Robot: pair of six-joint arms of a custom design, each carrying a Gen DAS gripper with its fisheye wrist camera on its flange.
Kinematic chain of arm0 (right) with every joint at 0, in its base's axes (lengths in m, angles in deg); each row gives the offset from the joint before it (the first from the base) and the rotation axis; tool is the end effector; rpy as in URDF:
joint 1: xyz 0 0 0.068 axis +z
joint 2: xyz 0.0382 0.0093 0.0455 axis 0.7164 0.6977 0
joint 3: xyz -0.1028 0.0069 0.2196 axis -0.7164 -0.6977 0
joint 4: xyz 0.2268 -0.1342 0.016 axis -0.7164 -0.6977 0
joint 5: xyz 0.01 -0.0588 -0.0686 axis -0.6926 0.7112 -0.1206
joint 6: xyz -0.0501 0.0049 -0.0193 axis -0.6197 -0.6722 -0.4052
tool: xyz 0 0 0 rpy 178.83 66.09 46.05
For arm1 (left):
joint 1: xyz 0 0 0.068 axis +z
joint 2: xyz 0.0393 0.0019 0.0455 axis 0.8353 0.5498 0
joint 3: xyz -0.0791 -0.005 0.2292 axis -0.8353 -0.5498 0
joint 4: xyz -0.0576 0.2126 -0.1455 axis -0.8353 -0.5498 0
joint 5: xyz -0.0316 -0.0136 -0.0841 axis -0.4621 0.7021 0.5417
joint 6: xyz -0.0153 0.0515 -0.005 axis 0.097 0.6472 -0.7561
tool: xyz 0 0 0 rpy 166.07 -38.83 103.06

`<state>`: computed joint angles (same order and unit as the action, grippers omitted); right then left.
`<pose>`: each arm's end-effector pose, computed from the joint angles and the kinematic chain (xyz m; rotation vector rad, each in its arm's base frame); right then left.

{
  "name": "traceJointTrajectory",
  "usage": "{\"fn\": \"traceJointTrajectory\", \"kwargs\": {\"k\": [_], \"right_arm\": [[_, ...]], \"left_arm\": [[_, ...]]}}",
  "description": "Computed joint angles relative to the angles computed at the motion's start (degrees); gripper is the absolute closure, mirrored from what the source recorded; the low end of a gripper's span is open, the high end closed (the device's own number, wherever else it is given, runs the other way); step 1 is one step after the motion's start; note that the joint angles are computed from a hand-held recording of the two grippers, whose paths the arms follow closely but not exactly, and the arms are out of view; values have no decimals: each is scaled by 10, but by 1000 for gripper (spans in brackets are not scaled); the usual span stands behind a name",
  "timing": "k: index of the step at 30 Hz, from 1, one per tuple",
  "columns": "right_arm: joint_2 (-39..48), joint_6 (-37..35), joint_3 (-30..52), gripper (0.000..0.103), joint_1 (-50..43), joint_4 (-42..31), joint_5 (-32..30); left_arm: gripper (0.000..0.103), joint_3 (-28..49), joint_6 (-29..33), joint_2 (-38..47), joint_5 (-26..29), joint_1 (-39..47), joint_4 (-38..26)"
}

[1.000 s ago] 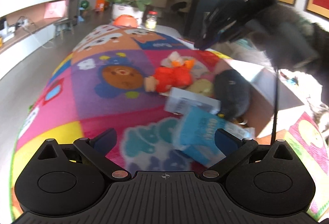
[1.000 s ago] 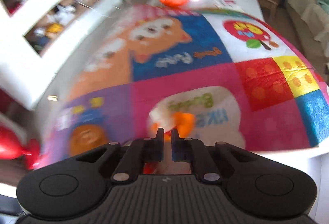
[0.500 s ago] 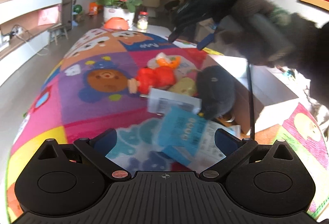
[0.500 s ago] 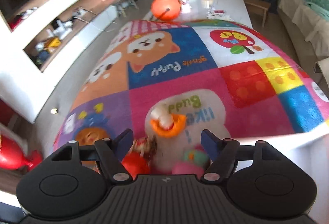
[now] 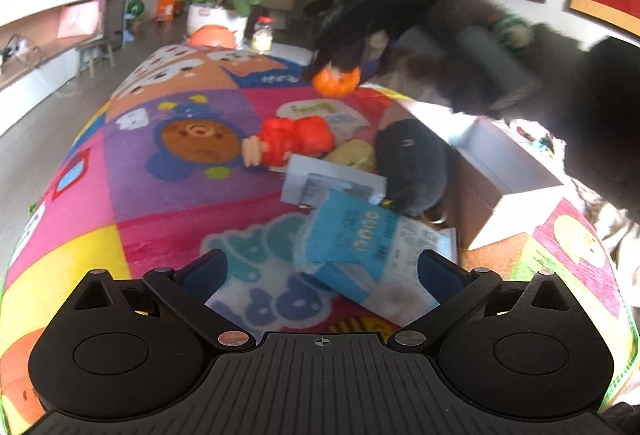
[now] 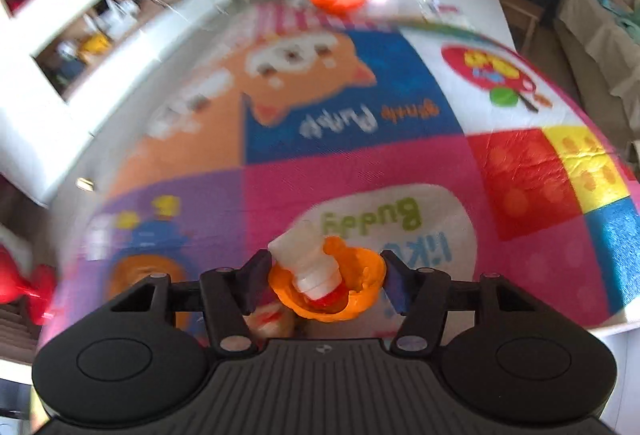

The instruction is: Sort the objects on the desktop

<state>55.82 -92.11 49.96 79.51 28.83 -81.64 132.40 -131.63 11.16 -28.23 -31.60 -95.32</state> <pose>0.3831 0.2676 0.1964 -1.0585 2.4258 0.5073 0.0364 -0.2464 0.1484 -0.4257 2.1513 -0.0883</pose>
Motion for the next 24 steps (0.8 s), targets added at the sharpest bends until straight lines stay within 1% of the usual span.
{"fn": "traceJointTrajectory", "kwargs": {"k": [1, 2, 4, 7, 9, 11, 12, 14, 15, 16, 18, 21, 22, 24], "right_arm": [[-43, -9, -37, 44, -15, 0, -36], [-101, -24, -95, 44, -32, 9, -73], [-206, -71, -191, 44, -71, 2, -133], [-324, -164, -296, 44, -148, -62, -196], [-378, -237, -352, 44, -205, -118, -213], [-406, -310, -399, 44, -262, -169, -218], [-414, -338, -424, 44, -286, -181, -212], [-425, -370, -474, 43, -318, -170, -195], [-423, -374, -494, 43, -328, -153, -188], [-421, -367, -513, 40, -335, -129, -183], [-397, -349, -524, 39, -339, -93, -189], [-362, -294, -524, 38, -315, -23, -198], [-339, -281, -508, 39, -305, -23, -203], [-309, -238, -491, 39, -284, 14, -221]], "left_arm": [[0, 8, 6, 6, -3, -4, -3], [0, 16, 15, 11, -6, -8, -3], [0, 30, 51, 23, -4, -11, 12], [0, 54, 107, 49, 11, -5, 45], [0, 74, 151, 72, 21, 3, 69], [0, 99, 190, 98, 28, 14, 82], [0, 117, 211, 117, 34, 22, 85], [0, 147, 233, 149, 46, 40, 79], [0, 163, 244, 165, 56, 52, 71], [0, 173, 248, 175, 60, 59, 61], [0, 196, 240, 197, 67, 73, 24], [0, 190, 216, 194, 74, 85, -8], [0, 185, 212, 189, 76, 93, -17], [0, 184, 200, 191, 65, 108, -51]]}}
